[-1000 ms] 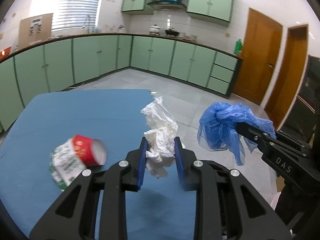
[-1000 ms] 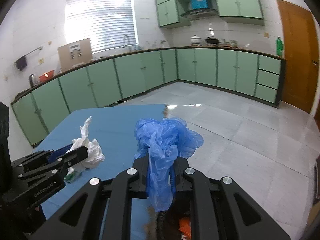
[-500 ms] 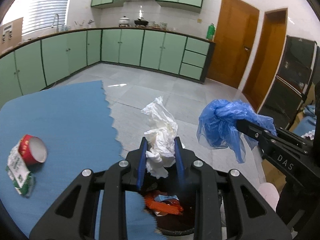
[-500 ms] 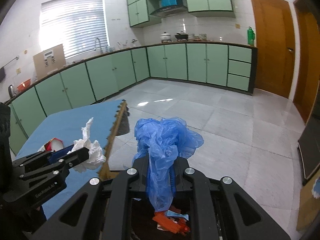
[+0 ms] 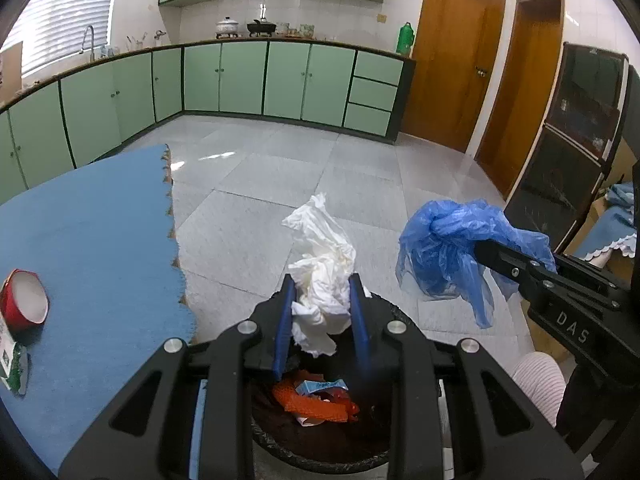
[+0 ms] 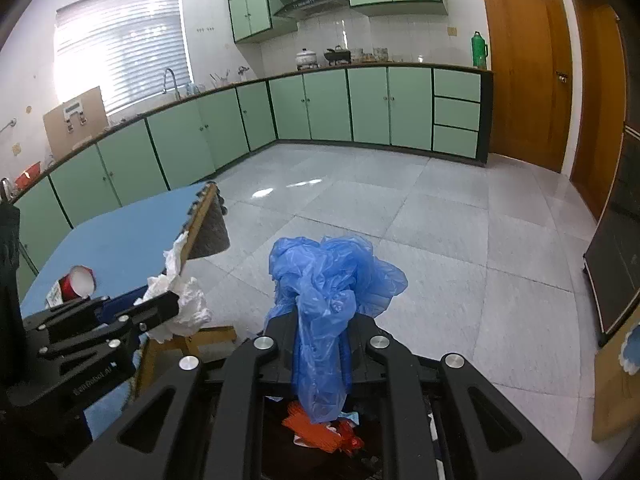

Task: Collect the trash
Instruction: 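Lift and carry the tissue and blue bag over the black bin, then open both tools to drop the tissue and blue bag into the bin, then move both open tools back over the table toward the cup and packet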

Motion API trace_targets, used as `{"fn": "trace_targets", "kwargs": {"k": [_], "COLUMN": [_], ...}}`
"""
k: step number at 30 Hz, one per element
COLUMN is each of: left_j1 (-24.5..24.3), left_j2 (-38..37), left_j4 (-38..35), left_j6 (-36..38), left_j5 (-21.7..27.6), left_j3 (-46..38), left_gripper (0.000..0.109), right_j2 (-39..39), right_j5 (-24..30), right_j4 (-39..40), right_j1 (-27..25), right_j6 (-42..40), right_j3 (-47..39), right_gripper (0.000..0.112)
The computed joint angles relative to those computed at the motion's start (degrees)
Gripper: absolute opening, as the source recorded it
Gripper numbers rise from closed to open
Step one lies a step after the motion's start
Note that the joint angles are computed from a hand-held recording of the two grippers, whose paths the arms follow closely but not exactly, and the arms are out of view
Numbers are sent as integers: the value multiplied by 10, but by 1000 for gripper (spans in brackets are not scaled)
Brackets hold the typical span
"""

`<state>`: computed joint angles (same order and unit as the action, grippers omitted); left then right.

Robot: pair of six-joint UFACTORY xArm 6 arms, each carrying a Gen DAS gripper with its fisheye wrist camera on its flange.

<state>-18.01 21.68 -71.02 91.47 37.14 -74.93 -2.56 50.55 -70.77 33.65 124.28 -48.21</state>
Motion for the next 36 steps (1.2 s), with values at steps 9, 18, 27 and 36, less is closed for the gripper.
{"fn": "trace_targets", "kwargs": {"k": [9,18,27,36], "left_j1": [-22,-24,-7,33], "left_j2": [24,41,35,28], "left_j4": [38,49,26,20], "left_j6": [-34,-59,-57,-72], "left_j5": [-12,-11,-16,-19], "left_j3": [-18,-41,-46,-65], "left_gripper": [29,47,63,77], "right_j2": [-7,-16,-12,-2], "right_j5": [-46,-73,-16,15], "right_j4": [-4,-20,10,9], "right_j1": [-31,-52,-25,-3], "right_j6": [27,39,26,17], "right_j3": [37,57,38,-4], "right_gripper": [17,38,88,97]}}
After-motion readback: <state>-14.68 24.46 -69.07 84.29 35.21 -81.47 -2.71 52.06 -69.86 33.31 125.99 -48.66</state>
